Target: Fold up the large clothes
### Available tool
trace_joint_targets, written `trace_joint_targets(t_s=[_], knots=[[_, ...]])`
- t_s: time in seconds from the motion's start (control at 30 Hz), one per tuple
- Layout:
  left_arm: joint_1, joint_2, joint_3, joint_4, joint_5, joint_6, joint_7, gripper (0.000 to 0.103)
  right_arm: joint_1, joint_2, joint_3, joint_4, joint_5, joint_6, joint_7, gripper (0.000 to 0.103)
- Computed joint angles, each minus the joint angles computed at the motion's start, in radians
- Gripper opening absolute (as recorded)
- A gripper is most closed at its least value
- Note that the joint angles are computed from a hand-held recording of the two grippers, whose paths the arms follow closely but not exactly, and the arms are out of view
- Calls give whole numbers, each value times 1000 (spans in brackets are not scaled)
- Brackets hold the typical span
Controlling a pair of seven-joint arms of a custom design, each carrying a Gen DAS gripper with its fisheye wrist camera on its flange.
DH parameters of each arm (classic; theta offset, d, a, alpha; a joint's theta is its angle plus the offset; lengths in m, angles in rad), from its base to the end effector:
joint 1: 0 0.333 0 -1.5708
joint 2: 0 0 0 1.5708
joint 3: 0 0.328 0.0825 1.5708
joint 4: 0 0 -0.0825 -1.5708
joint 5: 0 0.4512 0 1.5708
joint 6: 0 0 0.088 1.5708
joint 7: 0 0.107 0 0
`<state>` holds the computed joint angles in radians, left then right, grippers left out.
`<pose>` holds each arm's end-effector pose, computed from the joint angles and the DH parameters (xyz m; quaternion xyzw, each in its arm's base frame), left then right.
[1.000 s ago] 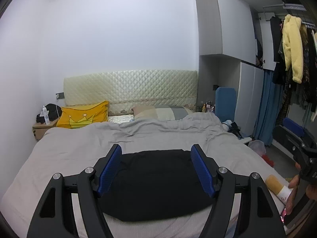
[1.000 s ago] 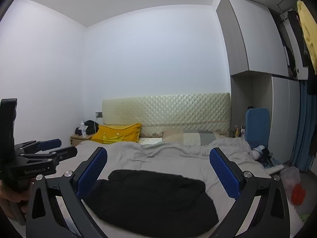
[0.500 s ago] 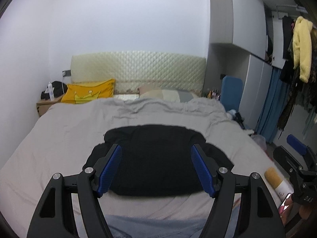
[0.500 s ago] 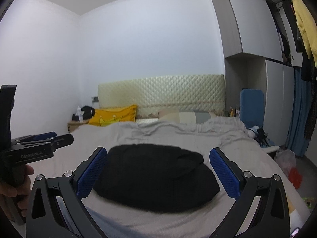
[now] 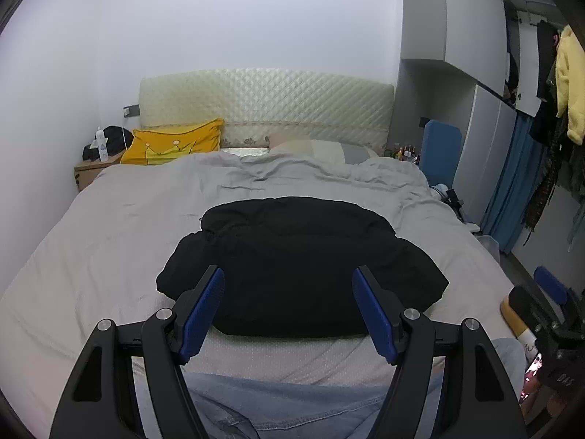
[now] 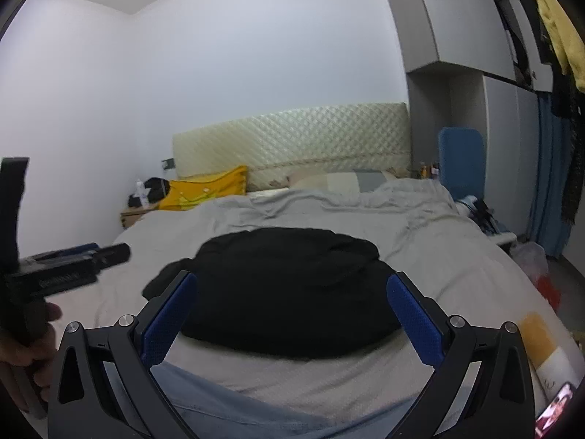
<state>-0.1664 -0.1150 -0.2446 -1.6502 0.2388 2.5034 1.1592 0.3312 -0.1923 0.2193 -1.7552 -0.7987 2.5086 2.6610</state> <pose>0.5741 -0.2643 0.7761 -0.5804 0.6614 -0.3842 0.2795 0.5082 0.3364 0.7599 -0.5599 0.6185 -0.3503 0.4258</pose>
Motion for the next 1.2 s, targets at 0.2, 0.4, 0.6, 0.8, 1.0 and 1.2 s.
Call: trace_joint_targets(t_s=[0.2, 0.4, 0.6, 0.8, 1.0, 1.2], knots=[[-2, 9, -1, 3, 1, -12, -5, 73, 3, 9, -2, 1, 7, -11, -3, 103], [-4, 12, 0, 6, 11, -18, -16, 73, 9, 18, -8, 10, 17, -8, -19, 103], [-7, 14, 1, 6, 17, -22, -24, 73, 8, 15, -11, 8, 23, -6, -14, 103], [-8, 15, 4, 8, 11, -27, -22, 73, 10, 16, -12, 10, 32, -8, -21, 103], [-7, 10, 4, 2, 13, -24, -28, 73, 8, 16, -11, 11, 32, -8, -18, 103], [-6, 7, 4, 0, -1, -26, -24, 73, 8, 14, -10, 8, 33, -11, -13, 103]])
